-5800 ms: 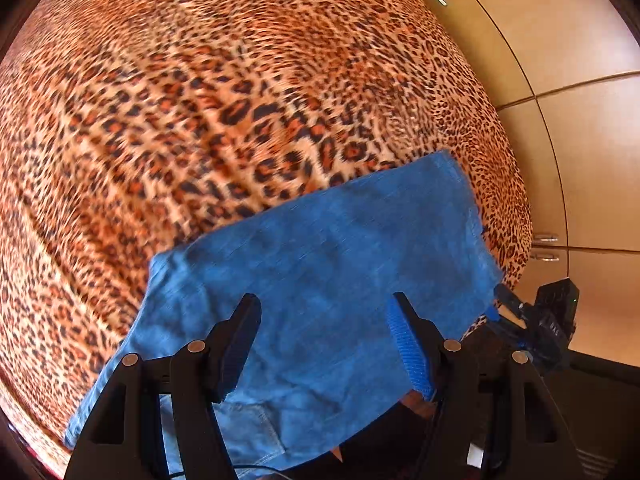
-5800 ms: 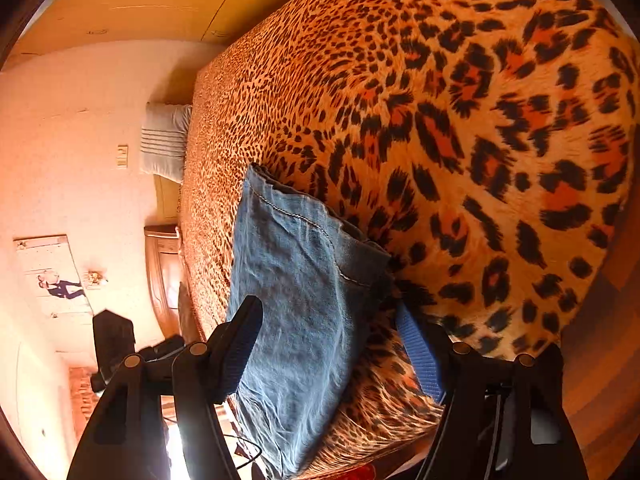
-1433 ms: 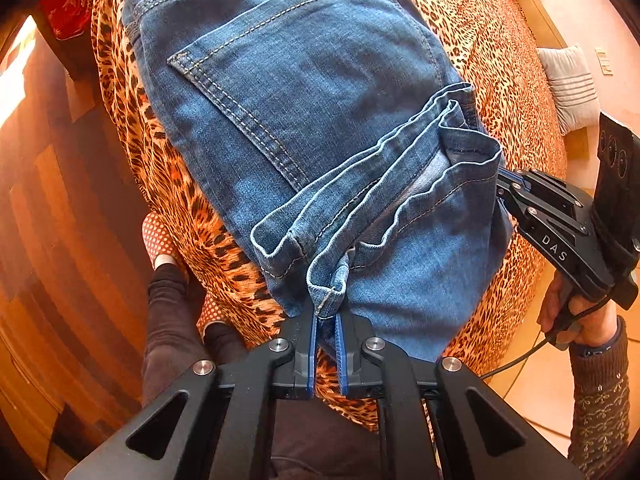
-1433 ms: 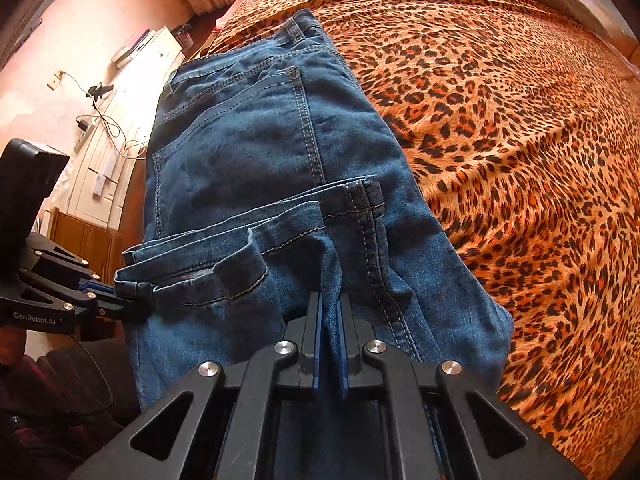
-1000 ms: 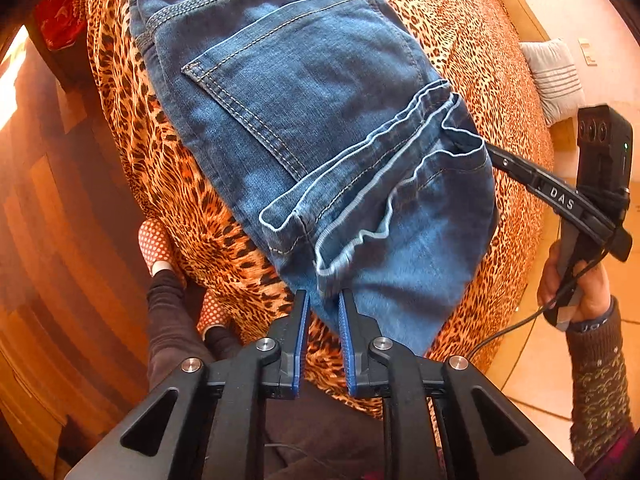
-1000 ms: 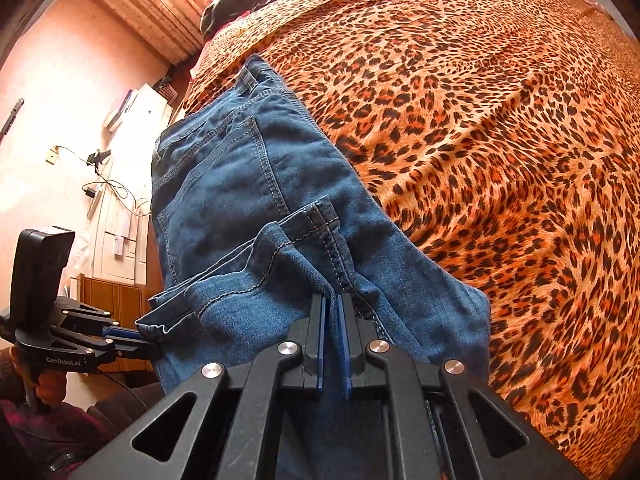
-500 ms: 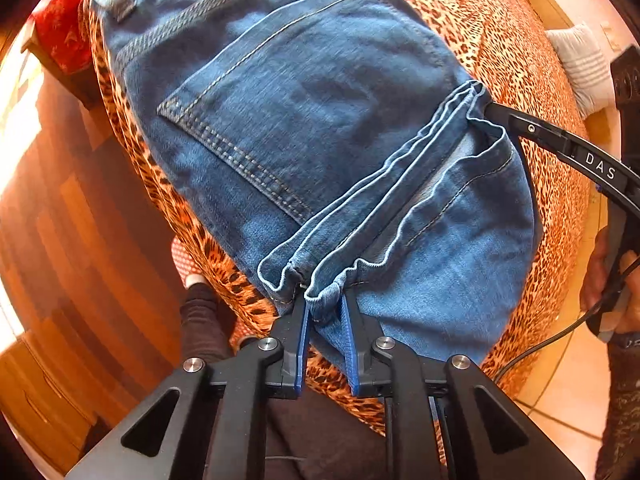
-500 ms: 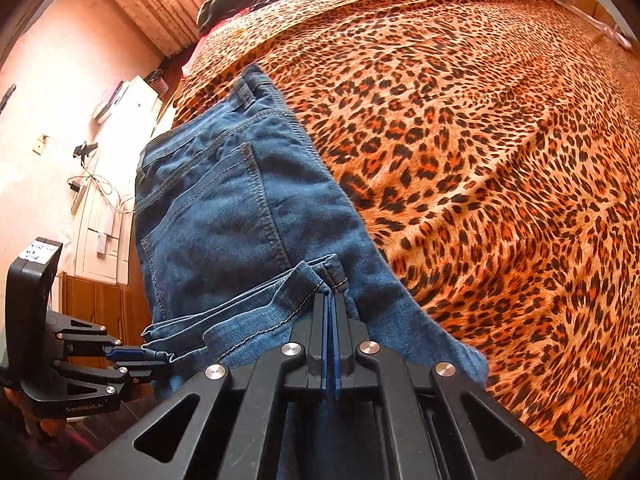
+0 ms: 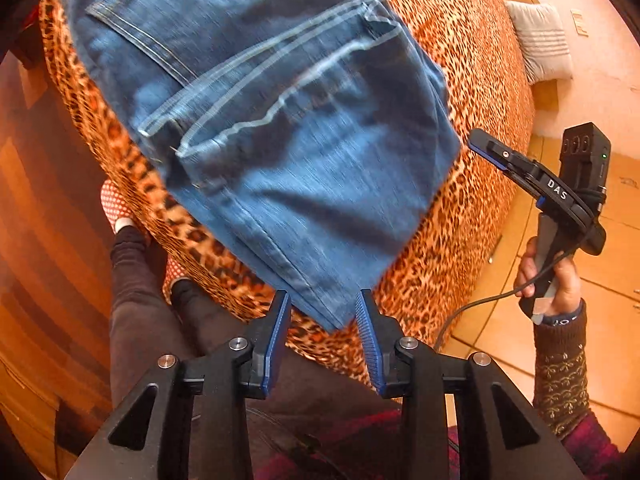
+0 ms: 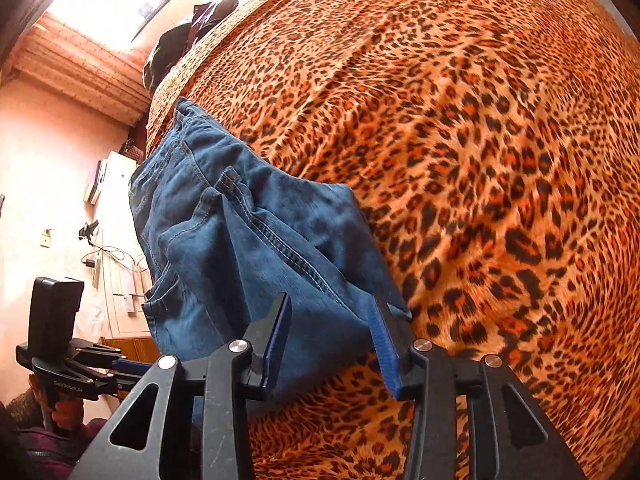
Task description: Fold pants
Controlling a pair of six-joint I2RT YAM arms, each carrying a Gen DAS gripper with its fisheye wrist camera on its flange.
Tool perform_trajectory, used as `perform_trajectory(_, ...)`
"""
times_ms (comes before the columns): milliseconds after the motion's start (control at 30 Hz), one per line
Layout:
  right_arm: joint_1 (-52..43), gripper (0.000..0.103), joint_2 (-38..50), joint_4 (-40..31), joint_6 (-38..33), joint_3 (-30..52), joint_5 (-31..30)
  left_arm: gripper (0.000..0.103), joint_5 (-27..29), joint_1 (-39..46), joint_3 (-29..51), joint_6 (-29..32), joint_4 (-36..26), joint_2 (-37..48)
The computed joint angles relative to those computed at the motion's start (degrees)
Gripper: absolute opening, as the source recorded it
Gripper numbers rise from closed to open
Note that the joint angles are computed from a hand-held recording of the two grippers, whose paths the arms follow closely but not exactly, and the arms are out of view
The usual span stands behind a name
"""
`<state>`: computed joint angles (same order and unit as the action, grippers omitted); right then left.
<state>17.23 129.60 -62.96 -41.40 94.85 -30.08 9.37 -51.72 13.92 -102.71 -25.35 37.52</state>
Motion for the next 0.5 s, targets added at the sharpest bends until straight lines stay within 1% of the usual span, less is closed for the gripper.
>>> perform_trajectory(67, -2.4, 0.042, 1.47, 0.14, 1.38, -0.66, -0.99, 0.033, 4.55, 2.53, -0.21, 2.5, 6.3, 6.79)
perform_trajectory(133, -3.72, 0.042, 3.29, -0.03, 3.31, -1.25, -2.94, 0.033, 8.09, 3.96, -0.19, 3.61, 12.27, 13.01)
perform_trajectory(200, -4.24, 0.042, 4.3, 0.56, 4.91, -2.26, -5.18, 0.033, 11.43, 7.39, -0.54, 5.34, 17.58, 18.17)
perform_trajectory(233, -4.48, 0.042, 4.65, 0.93, 5.61, -2.73, -6.66, 0.033, 12.64, 9.28, 0.2, 6.22, 19.06, 20.8)
perform_trajectory(267, -4.75, 0.042, 4.83, 1.45, 6.14, -3.3, -8.38, 0.033, 12.71, 9.98, 0.62, 6.61, 19.83, 22.68)
perform_trajectory(300, -4.74, 0.037, 4.22, 3.3, 6.87, -4.76, -9.5, 0.031, 12.52, 10.44, 1.75, 7.55, 19.6, 25.32)
perform_trajectory(333, -4.55, 0.03, 3.42, 5.63, 7.45, -6.12, -9.42, 0.023, 12.62, 10.77, 3.75, 9.05, 18.11, 29.05)
perform_trajectory(367, -4.28, 0.014, 2.85, 7.08, 8.06, -6.73, -9.1, 0.009, 13.65, 10.75, 5.54, 9.8, 15.31, 31.55)
perform_trajectory(400, -4.17, 0.012, 2.47, 6.81, 8.86, -6.24, -9.59, 0.009, 14.37, 10.6, 5.65, 8.86, 15.74, 32.11)
perform_trajectory(433, -3.93, 0.011, 1.29, 6.54, 9.43, -5.98, -10.93, 0.009, 13.74, 9.97, 6.0, 7.78, 15.19, 31.37)
perform_trajectory(467, -3.75, 0.011, -0.17, 6.14, 9.1, -5.32, -12.15, 0.009, 12.79, 9.64, 7.19, 8.38, 12.6, 30.97)
perform_trajectory(500, -3.57, 0.01, -0.79, 4.78, 8.57, -3.93, -13.47, 0.009, 12.33, 9.84, 7.56, 8.85, 11.49, 30.86)
